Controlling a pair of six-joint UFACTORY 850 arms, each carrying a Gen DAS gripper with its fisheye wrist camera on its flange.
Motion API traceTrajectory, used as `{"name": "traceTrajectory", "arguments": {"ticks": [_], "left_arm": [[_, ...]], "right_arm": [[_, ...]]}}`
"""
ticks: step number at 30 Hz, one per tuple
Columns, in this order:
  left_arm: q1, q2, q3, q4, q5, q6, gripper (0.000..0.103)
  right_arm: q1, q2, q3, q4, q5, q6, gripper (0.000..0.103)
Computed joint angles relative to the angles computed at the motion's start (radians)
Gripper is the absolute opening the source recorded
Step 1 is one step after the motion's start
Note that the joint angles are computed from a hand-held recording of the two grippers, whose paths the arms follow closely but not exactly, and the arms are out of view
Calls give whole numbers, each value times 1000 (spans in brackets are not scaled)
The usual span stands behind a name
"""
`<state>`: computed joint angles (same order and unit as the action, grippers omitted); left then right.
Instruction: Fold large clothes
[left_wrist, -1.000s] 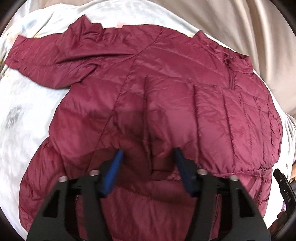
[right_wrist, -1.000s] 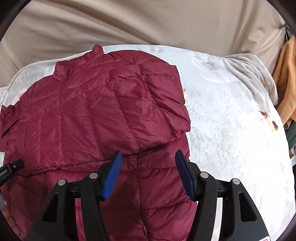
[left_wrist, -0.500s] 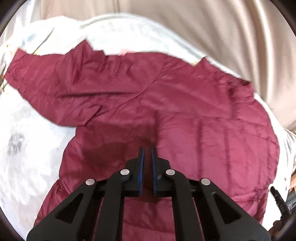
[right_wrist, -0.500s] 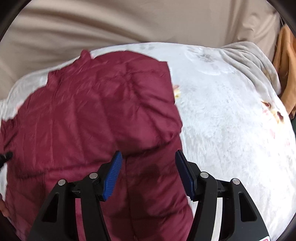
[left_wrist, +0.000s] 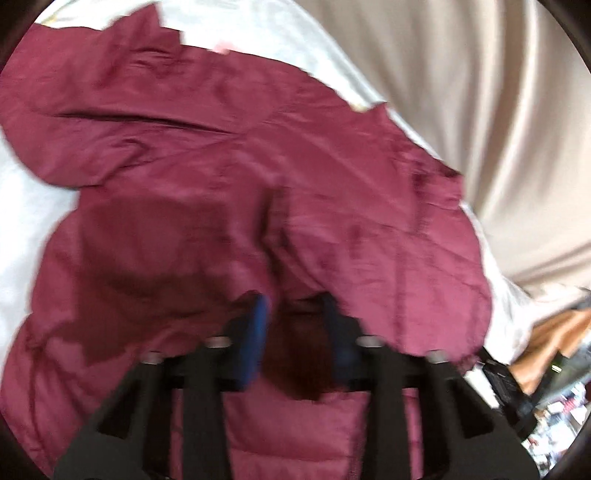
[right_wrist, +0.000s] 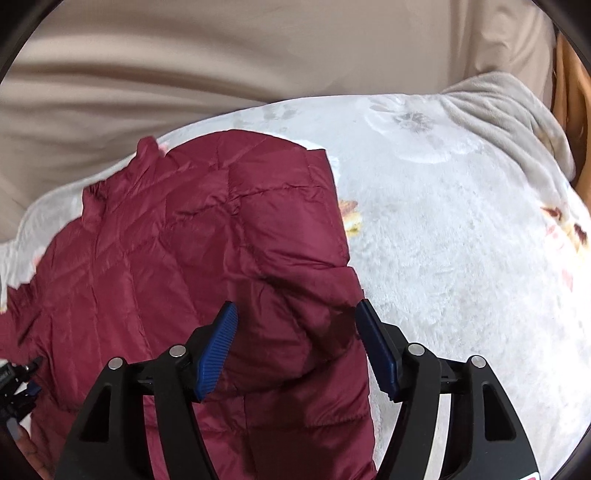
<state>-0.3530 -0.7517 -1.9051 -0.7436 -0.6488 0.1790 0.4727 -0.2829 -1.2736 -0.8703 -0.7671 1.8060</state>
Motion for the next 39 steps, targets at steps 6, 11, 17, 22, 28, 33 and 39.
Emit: {"name": "traceTrajectory", "arguments": {"ticks": [6,11,17,22,28,33,39], "left_arm": [[-23,-71,-129,196,-22,-93,0],[-27,-54,-160,392,91,-192,0],[-42,-170,-314,607,-15,-334,0],[-51,-218,-359,645,-46,-358,0],[-82,-282,-444,782,-80,-417,0],[-101,-309,-490,858,-106,-461,0],[-49,-123,-218,791,34,-570,30]], "right_arm": [[-6,-8,0,9,3,-6,65],[12,22,17,-75,9,69,65],[-5,4,-2,-108,140,39,13],[-70,-40,29,50,198,-101,0],[-33,-43,-14,-13,122,-44,0],[-40,-109,-62,76,26,-188,0],[82,-25,-35,-14,-56,-58,17]]}}
